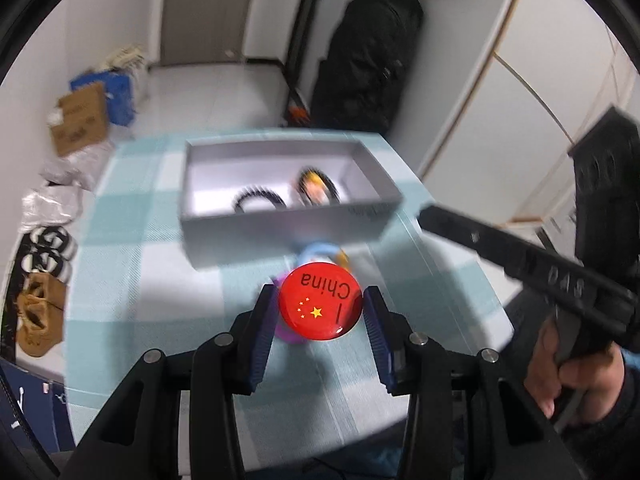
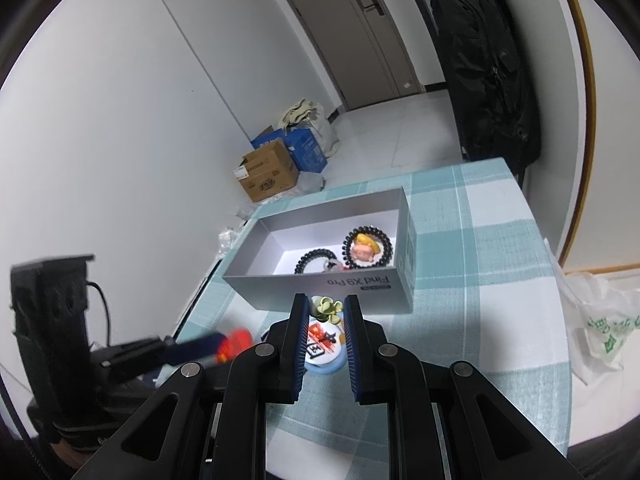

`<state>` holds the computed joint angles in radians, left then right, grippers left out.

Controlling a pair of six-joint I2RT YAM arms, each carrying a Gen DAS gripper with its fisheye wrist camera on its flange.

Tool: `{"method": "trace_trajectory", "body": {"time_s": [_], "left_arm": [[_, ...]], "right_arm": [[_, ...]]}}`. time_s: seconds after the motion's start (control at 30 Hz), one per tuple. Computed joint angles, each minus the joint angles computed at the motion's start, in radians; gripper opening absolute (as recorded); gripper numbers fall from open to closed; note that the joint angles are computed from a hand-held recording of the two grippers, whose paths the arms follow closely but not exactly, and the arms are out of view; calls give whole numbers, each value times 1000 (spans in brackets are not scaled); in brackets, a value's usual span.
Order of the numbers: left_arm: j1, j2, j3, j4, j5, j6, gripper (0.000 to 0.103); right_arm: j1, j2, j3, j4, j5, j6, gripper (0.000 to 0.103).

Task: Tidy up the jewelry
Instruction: 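Lift the red disc and green charm with both tools over the white box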

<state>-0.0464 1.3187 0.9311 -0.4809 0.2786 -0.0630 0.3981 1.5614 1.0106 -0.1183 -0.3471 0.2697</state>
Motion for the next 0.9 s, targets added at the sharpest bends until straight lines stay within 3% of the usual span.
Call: {"method": "trace_trajectory", "body": {"time_s": [0.17, 0.9], "left_arm": [[-24, -4, 10, 70, -69, -55, 38], [51, 183, 156, 132, -87, -147, 38]], "right_arm": [[1, 32, 39, -14, -6, -5, 16], [-19, 272, 385, -165, -100, -61, 16]]}}
